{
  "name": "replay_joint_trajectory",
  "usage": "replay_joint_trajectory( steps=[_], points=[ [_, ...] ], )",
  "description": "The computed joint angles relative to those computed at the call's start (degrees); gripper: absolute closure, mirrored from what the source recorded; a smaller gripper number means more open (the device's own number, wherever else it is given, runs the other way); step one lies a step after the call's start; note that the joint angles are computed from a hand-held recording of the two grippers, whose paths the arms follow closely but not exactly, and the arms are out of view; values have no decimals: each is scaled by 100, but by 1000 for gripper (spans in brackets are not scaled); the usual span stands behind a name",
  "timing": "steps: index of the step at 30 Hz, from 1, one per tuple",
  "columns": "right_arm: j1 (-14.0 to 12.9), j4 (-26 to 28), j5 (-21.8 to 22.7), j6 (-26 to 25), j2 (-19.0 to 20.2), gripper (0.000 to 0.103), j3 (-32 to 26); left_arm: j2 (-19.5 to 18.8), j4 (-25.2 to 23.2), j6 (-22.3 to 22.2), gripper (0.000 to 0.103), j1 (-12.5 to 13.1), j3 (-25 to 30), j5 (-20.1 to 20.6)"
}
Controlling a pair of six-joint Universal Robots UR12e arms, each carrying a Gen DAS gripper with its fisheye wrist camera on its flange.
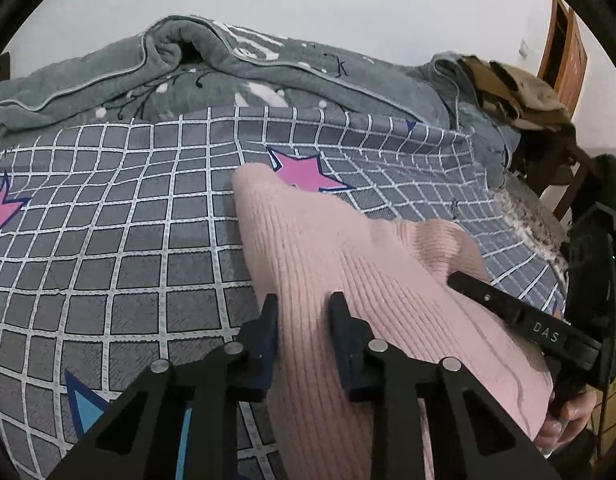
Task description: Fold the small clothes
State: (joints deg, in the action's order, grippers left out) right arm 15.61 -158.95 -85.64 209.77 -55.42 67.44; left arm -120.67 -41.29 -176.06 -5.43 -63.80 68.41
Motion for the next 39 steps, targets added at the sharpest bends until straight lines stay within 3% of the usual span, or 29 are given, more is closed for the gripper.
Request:
replay_joint_trajectory(
  steps=[3, 9, 12, 15, 17, 26, 29, 34, 36, 38, 39],
  points=[
    [-9, -337, 94, 124, -36, 85, 88, -18, -104, -215, 84, 132, 43, -423],
    [-4, -679, 264, 356, -3, 86, -17, 9, -78, -370, 94, 260, -7, -736],
    [59, -377, 71, 163, 21, 86, -212, -20, -251, -436, 92, 290, 29, -857],
    [102, 88, -210, -30, 23, 82, -295, -35, -510, -321, 80, 304, 81, -977],
    [100, 277, -325, -33, -19, 74, -217, -47, -690, -271, 64, 311, 119, -1059],
    [-60, 67, 478, 287, -213, 49, 259, -104, -838, -433, 50, 325, 132, -1139],
    [-100, -30, 760, 499, -157, 48, 282, -165, -909, -516, 49, 325, 188, -1298],
    [-106, -27, 818, 508, -125, 48, 250, -248, -975, -640, 50, 302, 287, -1440],
    [-118, -54, 880, 560, -109, 49, 245, -228, -806, -659, 59, 285, 239, -1401],
    [-143, -217, 1043, 611, -99, 64, 269, -178, -547, -618, 70, 258, 158, -1272],
    [-135, -278, 1009, 594, -103, 66, 278, -150, -442, -588, 71, 246, 127, -1205]
  ],
)
